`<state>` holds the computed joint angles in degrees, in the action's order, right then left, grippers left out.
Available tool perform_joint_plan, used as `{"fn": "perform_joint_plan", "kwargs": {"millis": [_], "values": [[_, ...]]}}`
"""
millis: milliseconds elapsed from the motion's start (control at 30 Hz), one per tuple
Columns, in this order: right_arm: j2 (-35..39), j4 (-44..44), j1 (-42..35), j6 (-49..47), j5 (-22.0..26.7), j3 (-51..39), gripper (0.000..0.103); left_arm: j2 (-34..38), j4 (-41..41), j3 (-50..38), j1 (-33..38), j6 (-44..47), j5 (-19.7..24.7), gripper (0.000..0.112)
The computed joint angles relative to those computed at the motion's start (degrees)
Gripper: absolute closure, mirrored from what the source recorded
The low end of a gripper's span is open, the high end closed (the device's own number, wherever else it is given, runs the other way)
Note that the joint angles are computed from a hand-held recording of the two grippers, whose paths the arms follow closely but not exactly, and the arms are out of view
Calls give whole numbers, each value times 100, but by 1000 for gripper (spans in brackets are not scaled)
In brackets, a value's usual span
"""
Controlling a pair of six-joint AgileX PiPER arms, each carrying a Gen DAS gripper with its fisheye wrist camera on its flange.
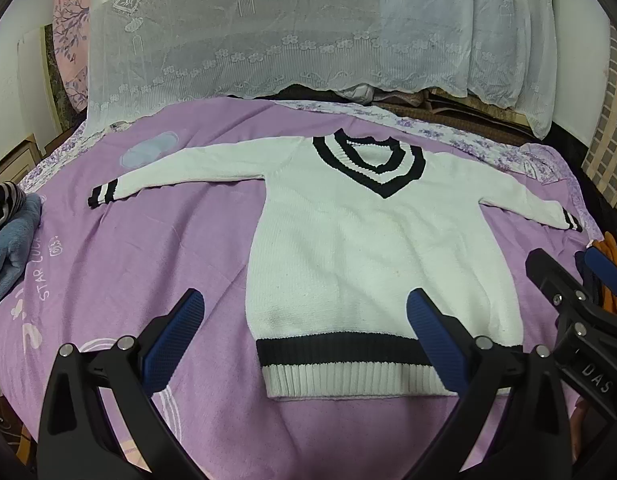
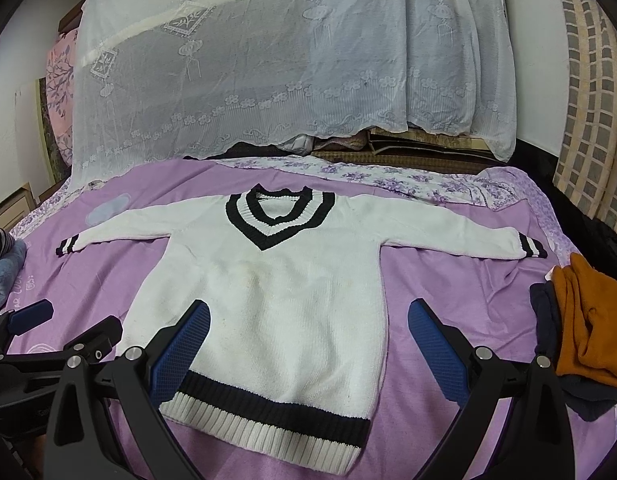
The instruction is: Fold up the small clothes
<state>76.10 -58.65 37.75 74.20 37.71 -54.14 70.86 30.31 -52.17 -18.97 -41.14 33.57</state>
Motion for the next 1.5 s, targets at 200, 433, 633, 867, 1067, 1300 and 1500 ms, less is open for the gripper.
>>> {"fn": "perform_joint_plan", "kwargs": {"millis": [200,433,633,867,1067,1300,1500], "values": [[320,-491,-274,187,-291,-33,3,470,370,-150,25,-137,-146,14],[806,601,-1585,-1051,-1251,-612,3,1245,-121,-718,667,572,-838,13],[1225,1885,-2770,-2214,-2214,-922,3,2357,-954,-2007,1101,1331,-529,13],[2281,5895,-4064,-5464,-2303,-2025,3,3798,-1632,-3968,1286,1799,288,13],[2897,8236,-5346,-6801,-2143,-2536,14,4485,-1335,-5053,845,1932,766,13],[3587,9507,-6201,-7039,-1808,-2993,36,5650,-1018,-6421,483,1908,1289,13],[4386,8361,-6280,-5355,-1274,-4102,37,6000,-2277,-6562,937,2495,1291,13]]}}
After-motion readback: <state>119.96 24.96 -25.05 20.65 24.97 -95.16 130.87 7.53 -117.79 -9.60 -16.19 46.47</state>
